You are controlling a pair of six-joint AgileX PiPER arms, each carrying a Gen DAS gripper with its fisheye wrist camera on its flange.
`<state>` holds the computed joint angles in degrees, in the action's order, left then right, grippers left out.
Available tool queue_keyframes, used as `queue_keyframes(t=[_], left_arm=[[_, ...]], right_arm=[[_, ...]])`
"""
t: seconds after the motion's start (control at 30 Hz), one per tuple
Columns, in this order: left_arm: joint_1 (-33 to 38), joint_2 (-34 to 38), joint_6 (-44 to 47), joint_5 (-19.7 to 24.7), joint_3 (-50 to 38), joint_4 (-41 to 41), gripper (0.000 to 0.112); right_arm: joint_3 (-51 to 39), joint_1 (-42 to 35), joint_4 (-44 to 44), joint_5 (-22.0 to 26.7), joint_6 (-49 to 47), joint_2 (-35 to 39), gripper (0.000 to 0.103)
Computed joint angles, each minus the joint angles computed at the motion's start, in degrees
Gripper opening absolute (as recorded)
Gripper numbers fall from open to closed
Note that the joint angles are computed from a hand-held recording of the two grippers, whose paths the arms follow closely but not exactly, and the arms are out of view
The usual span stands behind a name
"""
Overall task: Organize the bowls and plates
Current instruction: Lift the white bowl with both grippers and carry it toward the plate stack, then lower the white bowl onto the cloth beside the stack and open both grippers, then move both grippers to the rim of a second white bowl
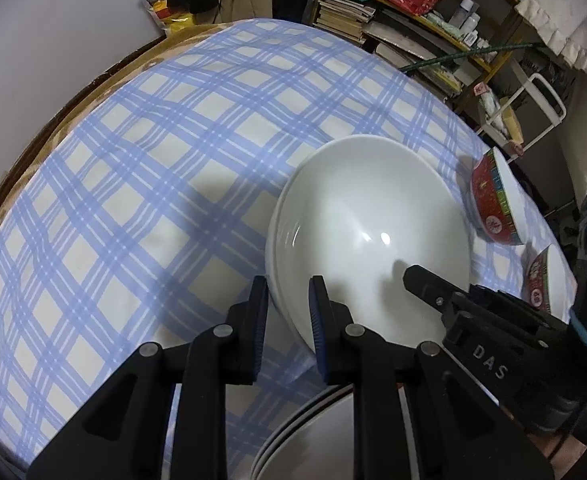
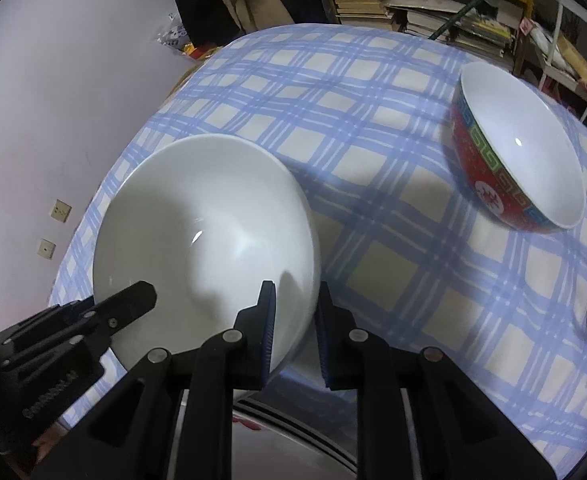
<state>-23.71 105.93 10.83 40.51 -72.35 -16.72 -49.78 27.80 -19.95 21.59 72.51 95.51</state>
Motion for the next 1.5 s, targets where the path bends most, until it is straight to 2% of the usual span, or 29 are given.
queue_keyframes(t=[0.13,0.27,0.37,0.47,0.5,0.53,0.6,0.7,0.87,0.93,1.0,1.03,1.13,1.27,1.33,1.43,1.5], left_arm=[[0.7,-2.0,0.8,0.1,0.9,-0.6,0.022],[1.2,-4.2,1.0,1.4,1.4,-1.4,0.028],[0.4,-6.4,-0.1,1.1,2.2,0.1,0.037],[-1.8,-9.3,-3.9,-0.3,3.4,5.9,0.051],[-2.4,-10.0,-5.2,0.1,3.3,7.7,0.059],[-2.7,-10.8,-5.7,0.7,3.1,8.4,0.073],[-2.3,-12.3,-4.8,1.6,2.8,6.7,0.083],[-2.5,-13.7,-6.5,2.8,1.6,6.6,0.085],[-5.7,-14.3,-11.4,4.3,-1.1,12.2,0.086],[-7.3,-14.7,-12.8,4.0,-1.8,14.7,0.086],[-9.3,-15.3,-14.8,2.7,-2.3,18.0,0.086],[-10.1,-15.3,-15.9,2.7,-2.7,19.3,0.086],[-12.8,-13.2,-19.7,4.8,-6.8,23.8,0.086],[-16.0,-9.6,-23.0,7.8,-12.9,28.3,0.086],[-17.6,-8.0,-23.9,8.8,-15.6,30.3,0.086],[-17.7,-4.5,-19.8,12.4,-21.6,25.1,0.086],[-18.3,-2.6,-20.1,13.2,-24.3,23.9,0.086]], right_arm=[[1.0,-0.8,1.4,-1.2,-0.4,-1.2,0.022],[1.0,0.0,-1.2,1.2,1.9,-3.9,0.022],[0.7,0.5,-2.8,4.1,3.7,-6.4,0.022],[0.4,1.5,-4.2,7.8,5.4,-9.5,0.027],[0.3,1.8,-4.6,9.0,5.6,-10.3,0.034],[0.0,2.2,-4.7,10.9,5.7,-11.5,0.043],[-0.3,2.2,-4.5,13.1,5.2,-13.3,0.053],[-1.2,1.5,-4.5,17.5,5.1,-16.7,0.059],[-2.2,-1.6,-2.9,24.8,2.6,-22.9,0.081],[-2.3,-2.6,-3.9,27.9,2.0,-25.5,0.095],[-2.1,-4.5,-4.5,30.3,0.4,-28.2,0.103],[-1.8,-5.4,-4.6,30.9,-0.4,-29.5,0.103],[-1.1,-8.5,-4.9,31.7,-3.1,-32.2,0.103],[2.6,-10.2,-10.9,31.3,1.1,-36.7,0.103],[4.9,-13.2,-10.6,28.5,-0.2,-38.5,0.103],[8.5,-17.6,-8.9,23.7,-2.9,-41.1,0.103],[11.0,-21.3,-6.0,19.8,-5.5,-42.5,0.103]])
